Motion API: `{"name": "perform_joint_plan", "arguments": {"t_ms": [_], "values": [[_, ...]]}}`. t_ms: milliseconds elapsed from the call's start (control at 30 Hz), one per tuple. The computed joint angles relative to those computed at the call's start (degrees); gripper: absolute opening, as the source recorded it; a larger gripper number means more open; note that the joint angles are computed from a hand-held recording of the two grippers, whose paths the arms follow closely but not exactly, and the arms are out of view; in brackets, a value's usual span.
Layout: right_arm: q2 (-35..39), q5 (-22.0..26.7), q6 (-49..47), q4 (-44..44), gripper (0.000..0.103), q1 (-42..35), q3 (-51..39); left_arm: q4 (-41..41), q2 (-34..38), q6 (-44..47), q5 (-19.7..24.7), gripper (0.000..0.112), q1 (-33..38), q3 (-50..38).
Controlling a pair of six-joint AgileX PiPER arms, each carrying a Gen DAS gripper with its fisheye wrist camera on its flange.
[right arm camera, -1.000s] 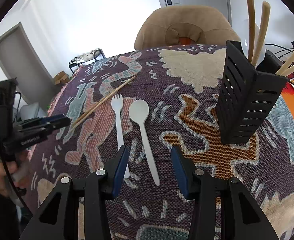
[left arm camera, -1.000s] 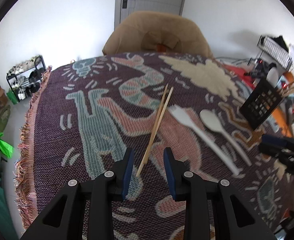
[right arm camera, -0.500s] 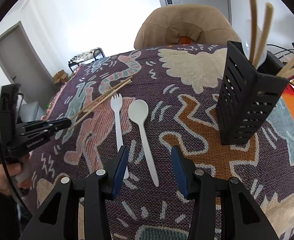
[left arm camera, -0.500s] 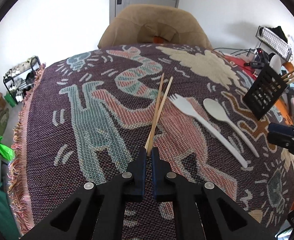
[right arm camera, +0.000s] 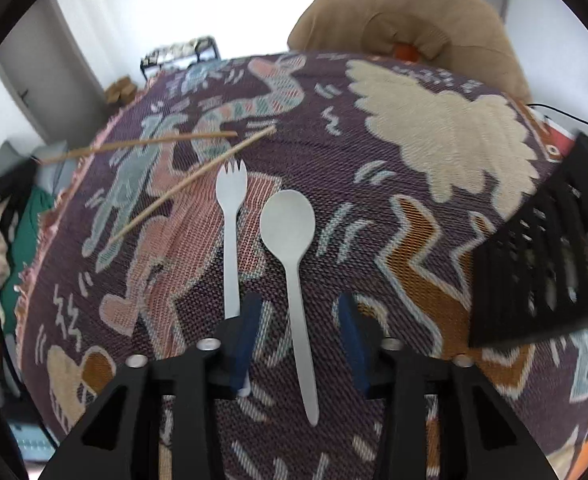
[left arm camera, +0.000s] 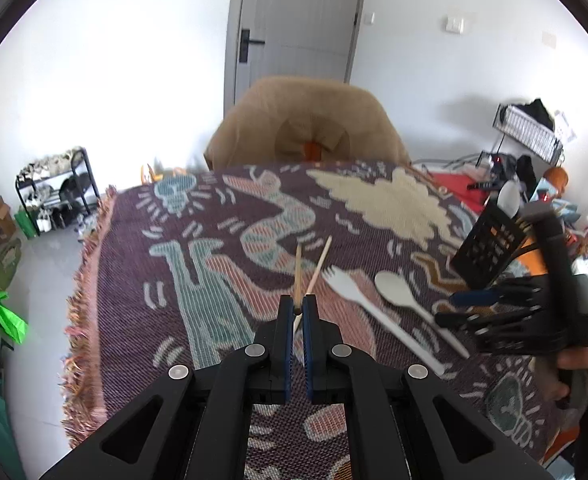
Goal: Organize utensils
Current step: 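Lower the right gripper onto the other white spoon and close on it, then lift the spoon with the right gripper and insert it into the holder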
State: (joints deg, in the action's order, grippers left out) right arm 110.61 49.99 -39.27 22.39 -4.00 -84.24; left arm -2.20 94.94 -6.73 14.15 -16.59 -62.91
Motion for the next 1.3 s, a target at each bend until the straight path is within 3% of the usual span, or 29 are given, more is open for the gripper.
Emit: {"name": "perform_joint_plan", "arguments": {"t_ms": [267, 467, 500, 533, 667, 800, 1000, 1167, 1300], "values": [[6.8, 4.8, 8.0, -12.2, 0.032, 5.5, -9.3, 1.5, -3.6, -1.4, -0.4, 0.004, -0.2, 0.1], [10.3, 10.0, 10.0, -16.2, 0.031, 7.6, -16.2, 3.5, -4.3, -2.9, -0.1, 0.004, -1.0, -0.6], [10.8, 11.0, 9.9, -16.2, 0.024, 7.6, -17.2, 3.4, -4.2, -2.8, 0.0, 0.004, -1.1, -1.0], [11.1, 11.9, 9.5, -15.9, 0.012, 7.5, -18.0, 3.9, -4.1, -3.3, 0.2, 0.004, -1.3, -1.4], [8.7, 8.7, 8.4, -15.6, 0.011, 7.2, -14.1, 7.4, -3.7, -6.6, 0.7, 0.004, -2.1, -2.4], [4.1, 4.6, 4.1, -9.7, 0.011, 4.3, -7.5, 10.0, -3.7, -9.6, 1.1, 0.004, -2.8, -3.1], [-5.0, 1.5, -8.2, 6.5, 0.011, -3.1, 0.7, 16.6, -4.2, -16.1, 2.4, 0.004, -5.2, -5.6], [-10.2, 3.3, -18.4, 22.1, 0.011, -9.6, 2.8, 19.6, -4.4, -18.4, 3.9, 0.004, -7.7, -8.6], [-12.1, 10.4, -26.2, 34.8, 0.011, -17.1, 2.1, 20.5, -4.3, -18.7, 5.1, 0.004, -10.0, -11.6]]}}
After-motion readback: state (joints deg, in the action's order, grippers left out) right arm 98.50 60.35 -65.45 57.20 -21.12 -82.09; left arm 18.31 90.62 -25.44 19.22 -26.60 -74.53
